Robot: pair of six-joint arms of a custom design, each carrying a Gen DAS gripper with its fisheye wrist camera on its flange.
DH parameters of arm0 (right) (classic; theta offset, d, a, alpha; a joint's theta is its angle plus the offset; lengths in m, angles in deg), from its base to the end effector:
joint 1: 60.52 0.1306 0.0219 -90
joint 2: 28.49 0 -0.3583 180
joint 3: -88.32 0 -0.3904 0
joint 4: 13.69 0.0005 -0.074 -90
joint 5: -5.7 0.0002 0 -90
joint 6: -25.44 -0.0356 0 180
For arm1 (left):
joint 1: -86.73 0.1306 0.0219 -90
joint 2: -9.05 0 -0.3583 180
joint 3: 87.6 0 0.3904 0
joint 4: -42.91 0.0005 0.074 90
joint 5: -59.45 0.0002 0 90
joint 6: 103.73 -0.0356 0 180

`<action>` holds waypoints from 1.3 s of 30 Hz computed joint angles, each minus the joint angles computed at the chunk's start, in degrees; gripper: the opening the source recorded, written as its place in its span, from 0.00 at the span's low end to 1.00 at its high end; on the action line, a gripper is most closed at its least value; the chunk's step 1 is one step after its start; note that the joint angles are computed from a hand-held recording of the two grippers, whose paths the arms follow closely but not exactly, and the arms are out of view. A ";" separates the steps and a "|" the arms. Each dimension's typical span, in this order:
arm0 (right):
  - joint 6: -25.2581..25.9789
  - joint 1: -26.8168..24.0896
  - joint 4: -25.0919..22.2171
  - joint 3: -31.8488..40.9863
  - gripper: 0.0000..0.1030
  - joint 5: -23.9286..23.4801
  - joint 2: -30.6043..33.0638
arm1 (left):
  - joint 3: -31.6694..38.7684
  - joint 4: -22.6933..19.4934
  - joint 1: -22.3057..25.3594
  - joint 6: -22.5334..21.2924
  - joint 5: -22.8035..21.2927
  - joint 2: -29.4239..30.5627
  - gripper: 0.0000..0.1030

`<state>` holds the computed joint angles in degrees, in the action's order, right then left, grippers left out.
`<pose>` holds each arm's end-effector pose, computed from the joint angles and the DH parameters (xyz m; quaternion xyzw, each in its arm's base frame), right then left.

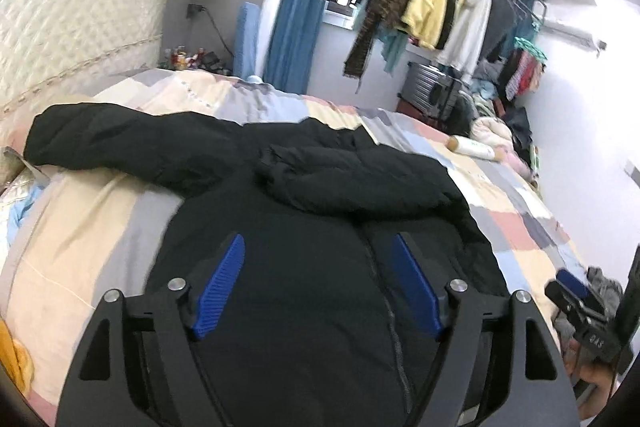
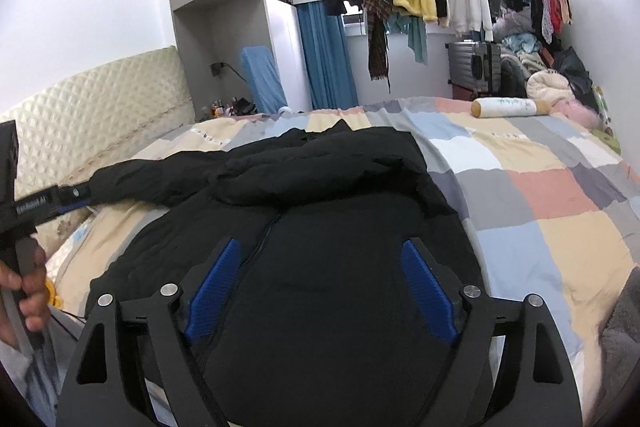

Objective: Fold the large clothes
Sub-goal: 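Grasp the other sleeve cuff with the left tool and lift it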

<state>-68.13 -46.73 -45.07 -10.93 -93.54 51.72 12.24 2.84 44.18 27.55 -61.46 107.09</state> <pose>0.4309 0.1111 0.4312 -0.1168 0.8599 0.1435 0.4758 0.4129 -0.3549 0.4327 -0.1066 0.8685 -0.1025 0.4731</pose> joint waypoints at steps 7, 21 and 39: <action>-0.90 -0.12 -0.23 0.53 0.99 -1.20 1.41 | 0.10 -3.64 11.65 1.93 5.88 -4.25 0.75; -1.50 1.35 -2.78 2.15 1.00 1.48 4.02 | -8.03 -0.42 36.19 7.56 14.07 -6.83 0.83; -3.85 4.09 -8.97 11.15 1.00 5.42 14.13 | -20.06 29.31 48.98 25.38 23.83 3.79 0.83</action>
<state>-71.98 -42.64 -54.04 0.22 -88.12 65.85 -7.82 32.15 93.16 52.93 -37.62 110.88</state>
